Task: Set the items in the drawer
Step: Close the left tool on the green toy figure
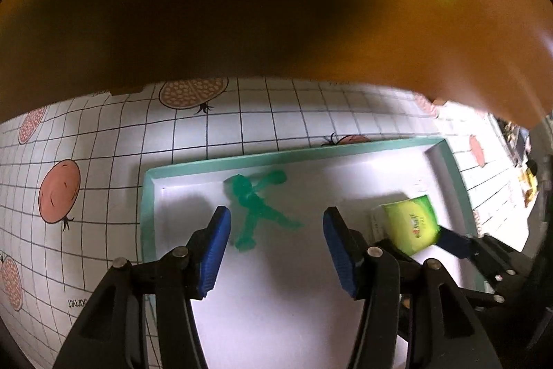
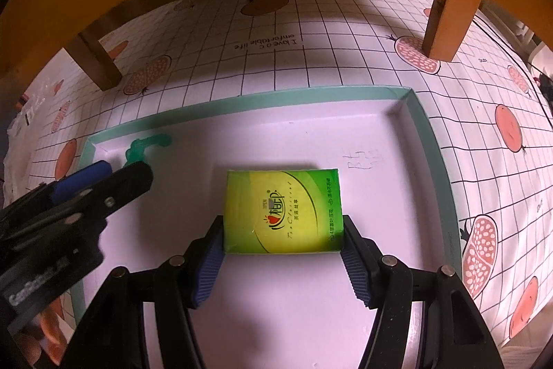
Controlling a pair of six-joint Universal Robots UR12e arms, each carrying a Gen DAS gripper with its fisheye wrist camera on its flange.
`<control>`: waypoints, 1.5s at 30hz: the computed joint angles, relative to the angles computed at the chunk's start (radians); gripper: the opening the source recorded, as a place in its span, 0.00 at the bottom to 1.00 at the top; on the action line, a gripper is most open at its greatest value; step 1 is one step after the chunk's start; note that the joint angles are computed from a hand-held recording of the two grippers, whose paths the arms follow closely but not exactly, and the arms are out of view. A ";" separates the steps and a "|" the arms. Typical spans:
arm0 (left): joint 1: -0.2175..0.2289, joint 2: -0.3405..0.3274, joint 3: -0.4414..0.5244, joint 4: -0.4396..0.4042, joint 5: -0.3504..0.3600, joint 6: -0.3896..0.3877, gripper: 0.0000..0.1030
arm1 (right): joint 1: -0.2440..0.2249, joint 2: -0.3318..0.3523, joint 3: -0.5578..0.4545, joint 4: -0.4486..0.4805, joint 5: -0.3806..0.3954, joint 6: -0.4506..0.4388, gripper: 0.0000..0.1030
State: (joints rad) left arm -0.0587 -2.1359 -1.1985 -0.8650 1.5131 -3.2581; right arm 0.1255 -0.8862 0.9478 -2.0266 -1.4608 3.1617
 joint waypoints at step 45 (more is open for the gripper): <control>-0.023 0.004 -0.023 0.001 0.092 -0.005 0.12 | -0.002 -0.010 0.013 0.003 -0.020 -0.020 0.64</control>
